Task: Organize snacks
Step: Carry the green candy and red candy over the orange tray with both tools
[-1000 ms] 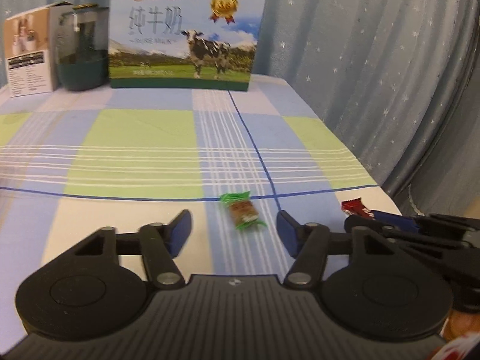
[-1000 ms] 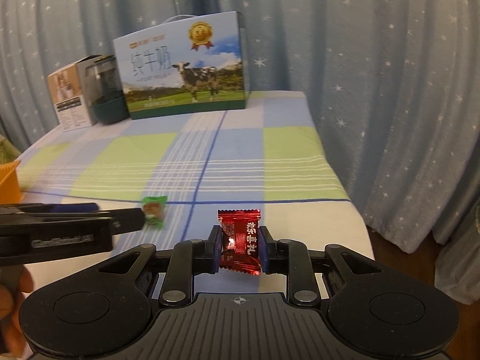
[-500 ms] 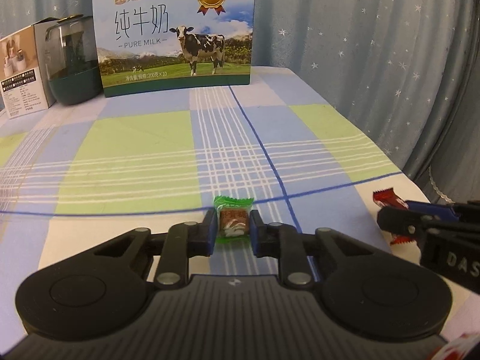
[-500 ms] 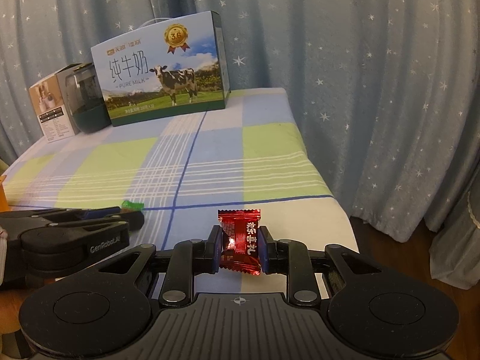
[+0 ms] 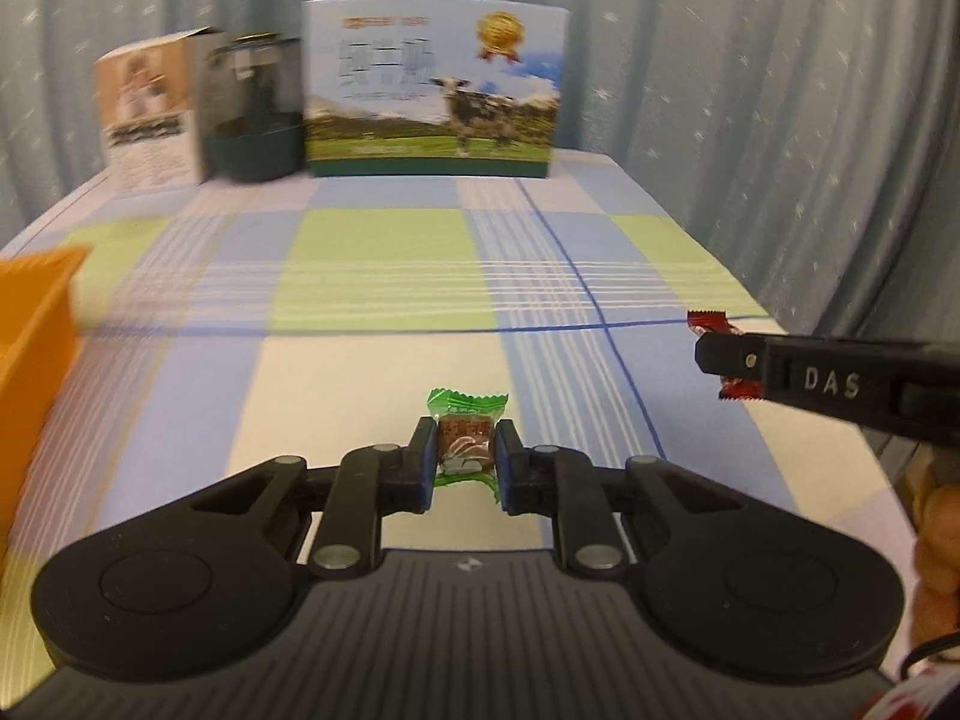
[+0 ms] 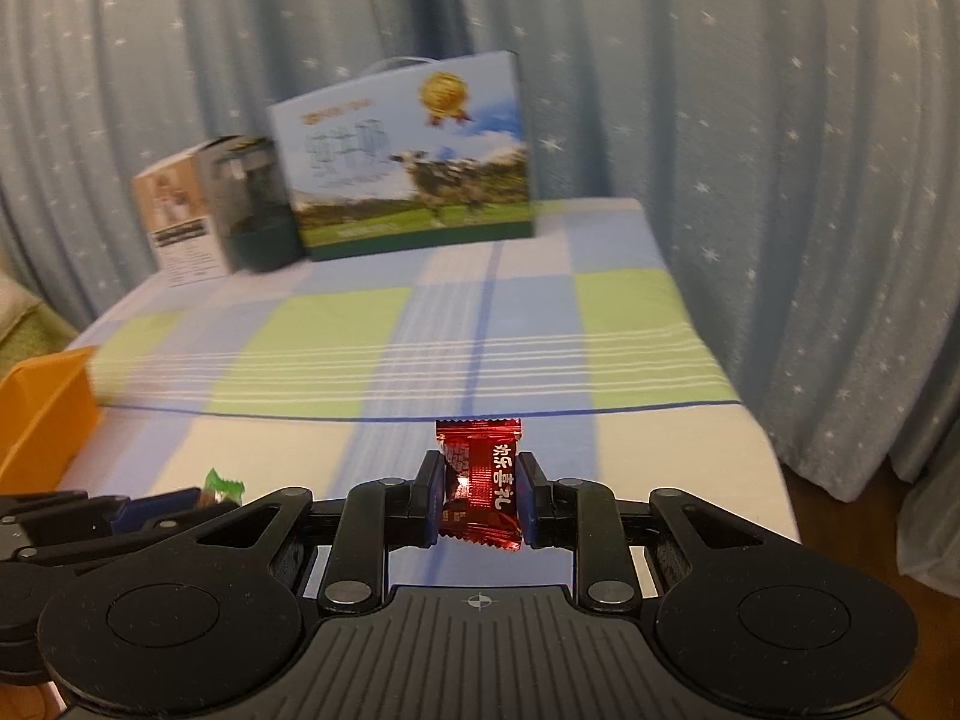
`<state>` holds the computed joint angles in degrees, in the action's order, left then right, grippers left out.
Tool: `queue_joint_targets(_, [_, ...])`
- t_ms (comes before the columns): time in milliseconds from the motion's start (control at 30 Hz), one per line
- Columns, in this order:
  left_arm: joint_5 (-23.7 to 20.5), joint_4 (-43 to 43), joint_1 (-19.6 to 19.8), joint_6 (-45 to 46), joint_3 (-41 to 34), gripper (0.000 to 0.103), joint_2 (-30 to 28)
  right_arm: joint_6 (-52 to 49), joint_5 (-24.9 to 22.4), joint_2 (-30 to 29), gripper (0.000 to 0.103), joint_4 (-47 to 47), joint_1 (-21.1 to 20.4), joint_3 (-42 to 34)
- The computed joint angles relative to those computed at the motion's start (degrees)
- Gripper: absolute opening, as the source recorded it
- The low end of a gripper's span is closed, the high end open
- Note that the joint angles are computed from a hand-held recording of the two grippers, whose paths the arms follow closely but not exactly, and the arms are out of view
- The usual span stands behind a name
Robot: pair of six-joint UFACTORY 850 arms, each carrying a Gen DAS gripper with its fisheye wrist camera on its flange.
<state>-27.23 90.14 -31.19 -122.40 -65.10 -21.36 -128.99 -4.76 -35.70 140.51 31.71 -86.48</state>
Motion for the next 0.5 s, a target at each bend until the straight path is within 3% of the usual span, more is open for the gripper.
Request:
queue_joint_targets(233, [-4.88, -5.17, -3.71, -0.42, 8.88, 0.017, 9.18, -20.07, -1.51, 6.29, 0.025, 22.58, 3.71, 8.47])
queue_joint_targets(433, [-8.91, -12.91, -7.31, 2.15, 15.31, 0.017, 16.26, -30.56, -1.08, 11.19, 0.025, 35.08, 6.62, 15.44])
queue_joint_targets(500, [-10.59, -15.25, -8.61, 3.03, 16.92, 0.017, 18.36, -30.41, -0.73, 12.86, 0.025, 34.9, 7.44, 17.39])
